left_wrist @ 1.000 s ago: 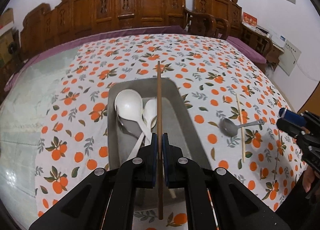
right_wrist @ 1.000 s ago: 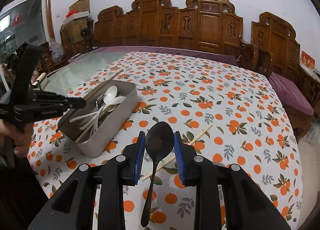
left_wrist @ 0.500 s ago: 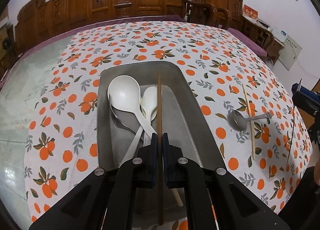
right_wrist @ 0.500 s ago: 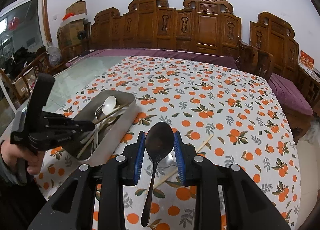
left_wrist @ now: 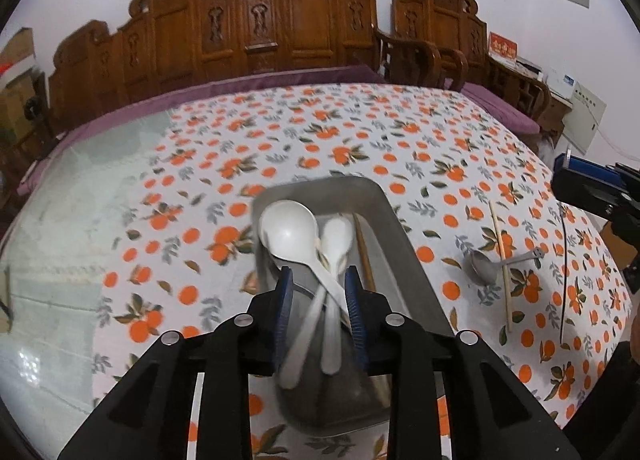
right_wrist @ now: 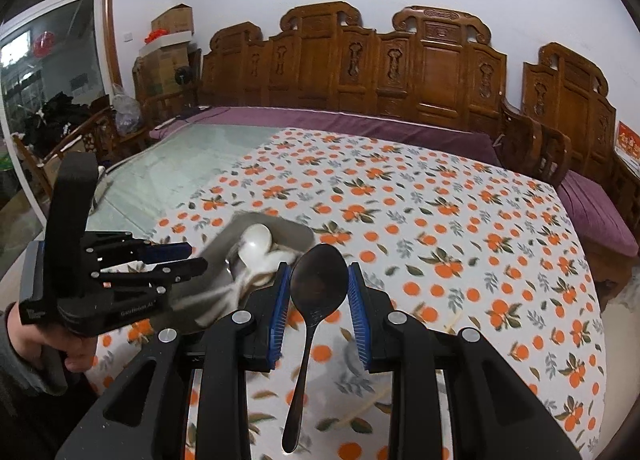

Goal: Organize utensils
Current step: 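Place the chopstick in the tray with the left gripper while the right carries the metal spoon, then lower the metal spoon into the tray and open the right gripper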

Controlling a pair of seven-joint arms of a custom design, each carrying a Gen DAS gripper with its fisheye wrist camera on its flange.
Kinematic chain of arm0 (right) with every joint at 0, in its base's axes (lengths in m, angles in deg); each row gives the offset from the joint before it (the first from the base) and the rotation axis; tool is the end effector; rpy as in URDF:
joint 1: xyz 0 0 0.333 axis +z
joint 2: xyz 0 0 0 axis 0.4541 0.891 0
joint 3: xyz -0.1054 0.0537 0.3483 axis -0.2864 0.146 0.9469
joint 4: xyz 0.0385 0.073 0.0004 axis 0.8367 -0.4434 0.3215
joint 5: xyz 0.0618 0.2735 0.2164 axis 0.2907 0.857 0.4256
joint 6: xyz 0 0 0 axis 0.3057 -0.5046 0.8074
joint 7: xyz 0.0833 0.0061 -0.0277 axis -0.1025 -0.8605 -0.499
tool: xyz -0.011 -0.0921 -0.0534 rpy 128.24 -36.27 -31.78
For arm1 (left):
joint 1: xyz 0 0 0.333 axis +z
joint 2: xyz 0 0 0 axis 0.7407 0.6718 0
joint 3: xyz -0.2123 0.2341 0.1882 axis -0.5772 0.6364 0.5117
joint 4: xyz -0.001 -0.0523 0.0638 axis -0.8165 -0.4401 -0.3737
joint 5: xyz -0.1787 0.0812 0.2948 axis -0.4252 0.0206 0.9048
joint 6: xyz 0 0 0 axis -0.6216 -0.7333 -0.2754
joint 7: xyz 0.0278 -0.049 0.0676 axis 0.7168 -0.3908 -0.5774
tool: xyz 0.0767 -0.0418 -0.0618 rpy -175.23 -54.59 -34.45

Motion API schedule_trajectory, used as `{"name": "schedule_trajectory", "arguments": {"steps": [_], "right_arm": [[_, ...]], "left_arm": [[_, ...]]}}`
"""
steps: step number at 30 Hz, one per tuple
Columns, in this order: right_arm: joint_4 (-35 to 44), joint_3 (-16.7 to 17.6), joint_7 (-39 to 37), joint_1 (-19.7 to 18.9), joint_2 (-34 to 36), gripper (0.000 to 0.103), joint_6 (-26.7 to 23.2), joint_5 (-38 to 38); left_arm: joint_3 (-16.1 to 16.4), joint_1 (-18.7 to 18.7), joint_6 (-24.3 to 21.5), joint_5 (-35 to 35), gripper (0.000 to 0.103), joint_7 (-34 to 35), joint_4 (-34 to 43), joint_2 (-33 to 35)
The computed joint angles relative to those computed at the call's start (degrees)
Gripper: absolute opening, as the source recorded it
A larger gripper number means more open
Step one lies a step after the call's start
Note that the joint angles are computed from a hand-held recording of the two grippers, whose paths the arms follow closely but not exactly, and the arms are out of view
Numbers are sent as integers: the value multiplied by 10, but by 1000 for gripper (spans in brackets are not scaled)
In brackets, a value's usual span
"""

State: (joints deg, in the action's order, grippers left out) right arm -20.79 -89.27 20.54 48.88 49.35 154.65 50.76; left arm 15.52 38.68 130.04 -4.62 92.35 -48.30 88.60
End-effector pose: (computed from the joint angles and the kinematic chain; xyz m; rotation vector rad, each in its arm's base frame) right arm 0.6938 0.2677 0.5381 -1.8866 1.3287 -0.5659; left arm 0.6876 -0.2263 0.4864 -1.5510 2.0621 -0.8133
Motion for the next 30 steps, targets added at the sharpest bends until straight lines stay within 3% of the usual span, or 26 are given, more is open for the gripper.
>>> {"name": "schedule_trajectory", "arguments": {"steps": [11, 14, 19, 20, 21, 22, 24, 30], "right_arm": [[172, 1, 18, 19, 87, 31, -79, -9], [221, -3, 26, 24, 113, 31, -106, -18], [295, -6, 39, 29, 157, 31, -148, -27], [308, -6, 42, 30, 165, 31, -155, -29], [323, -7, 45, 31, 174, 31, -165, -31], [334, -8, 48, 31, 182, 31, -172, -33], [365, -9, 52, 34, 202, 31, -194, -39], [381, -10, 57, 39, 225, 31, -219, -49]], "left_arm": [[16, 13, 28, 7, 30, -19, -25, -24], [23, 12, 31, 13, 49, -29, -27, -27], [16, 26, 25, 4, 51, -34, -26, -29], [16, 28, 26, 3, 56, -34, -27, -29], [23, 24, 32, 7, 75, -42, -29, -30], [38, 16, 42, 17, 86, -58, -32, -32], [51, 8, 48, 32, 87, -75, -34, -34], [47, 17, 39, 40, 89, -87, -30, -32]]}}
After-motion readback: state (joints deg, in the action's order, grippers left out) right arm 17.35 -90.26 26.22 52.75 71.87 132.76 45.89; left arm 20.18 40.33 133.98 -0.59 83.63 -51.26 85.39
